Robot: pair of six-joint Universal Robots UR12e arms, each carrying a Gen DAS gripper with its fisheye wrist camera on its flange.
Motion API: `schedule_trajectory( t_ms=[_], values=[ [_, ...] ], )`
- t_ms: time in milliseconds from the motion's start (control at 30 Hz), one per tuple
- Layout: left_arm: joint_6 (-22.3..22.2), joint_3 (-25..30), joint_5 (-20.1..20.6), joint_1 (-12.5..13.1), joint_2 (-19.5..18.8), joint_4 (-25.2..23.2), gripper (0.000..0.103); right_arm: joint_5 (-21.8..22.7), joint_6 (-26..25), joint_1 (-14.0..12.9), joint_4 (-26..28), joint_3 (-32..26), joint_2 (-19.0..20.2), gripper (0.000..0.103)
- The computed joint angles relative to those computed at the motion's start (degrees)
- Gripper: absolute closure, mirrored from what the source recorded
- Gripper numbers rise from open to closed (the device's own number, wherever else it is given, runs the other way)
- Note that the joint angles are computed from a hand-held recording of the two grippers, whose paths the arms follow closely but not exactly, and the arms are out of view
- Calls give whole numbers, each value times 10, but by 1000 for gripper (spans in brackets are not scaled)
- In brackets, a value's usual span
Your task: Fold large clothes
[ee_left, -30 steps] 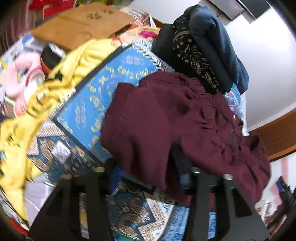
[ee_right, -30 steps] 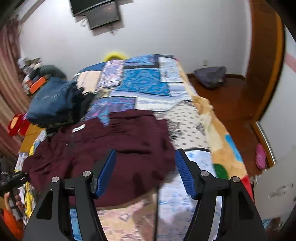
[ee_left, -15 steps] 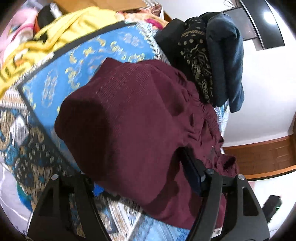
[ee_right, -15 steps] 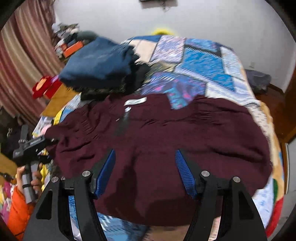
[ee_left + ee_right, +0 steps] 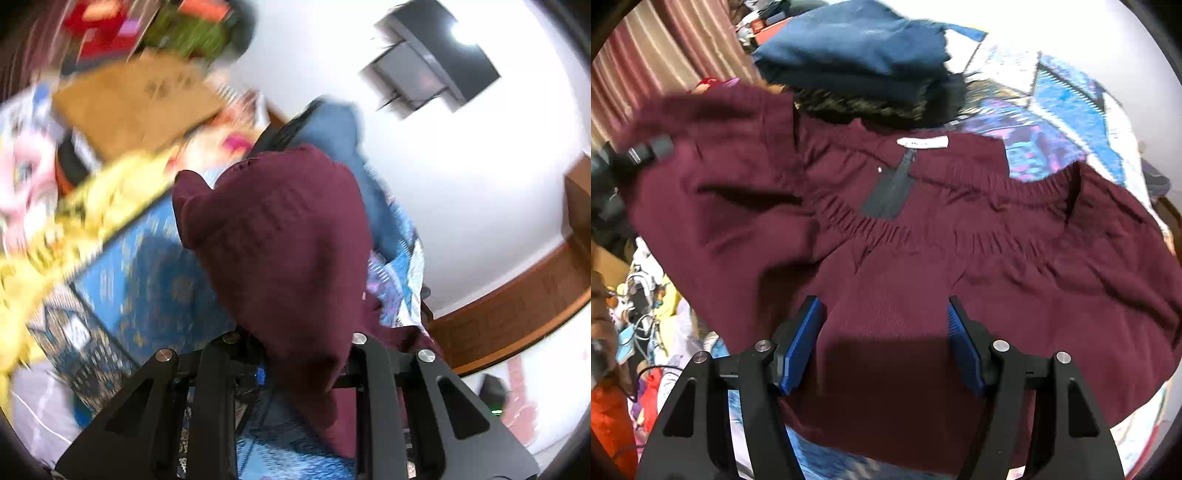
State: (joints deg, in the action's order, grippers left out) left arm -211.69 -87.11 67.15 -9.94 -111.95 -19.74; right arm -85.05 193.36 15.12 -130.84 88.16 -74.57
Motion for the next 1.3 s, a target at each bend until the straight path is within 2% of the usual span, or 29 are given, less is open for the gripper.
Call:
schedule_trajectory(
  t_ms=[133,233,333,433,533,633,700,767,900,967,1000,1067,1167,1233,1300],
  values=[
    [47,7,46,-20,16,28,82,80,23,-4,-11,-5,17,39],
    [99,21,99,-46,17,37,82,137,32,-9,-18,-5,24,39],
    [129,41,118,-64,7,28,82,150,26,-14,-21,2,15,40],
    [151,69,122,-82,-8,9,82,171,34,-31,-58,37,-13,40],
    [181,103,118,-105,-34,-5,82,132,65,-49,-98,78,-53,40],
    [207,133,114,-127,-59,-34,82,91,121,-71,-136,127,-96,39],
    [231,153,102,-142,-76,-69,82,51,147,-82,-133,149,-119,39],
    [274,178,91,-155,-94,-124,80,11,163,-89,-125,169,-140,39],
    [358,212,89,-177,-120,-251,74,0,189,-107,-115,192,-167,39],
    [388,211,104,-182,-121,-268,70,-11,192,-108,-110,198,-177,39],
    [399,207,110,-183,-118,-261,68,-19,191,-105,-107,197,-179,39],
    [412,204,93,-178,-112,-270,49,-33,185,-100,-106,190,-177,39],
    [416,204,62,-168,-102,-303,30,-32,172,-102,-123,185,-172,39],
    [412,186,49,-162,-86,-298,23,-25,158,-106,-135,182,-170,39],
    [402,168,49,-159,-72,-273,21,-23,145,-105,-144,174,-165,39]
  ],
)
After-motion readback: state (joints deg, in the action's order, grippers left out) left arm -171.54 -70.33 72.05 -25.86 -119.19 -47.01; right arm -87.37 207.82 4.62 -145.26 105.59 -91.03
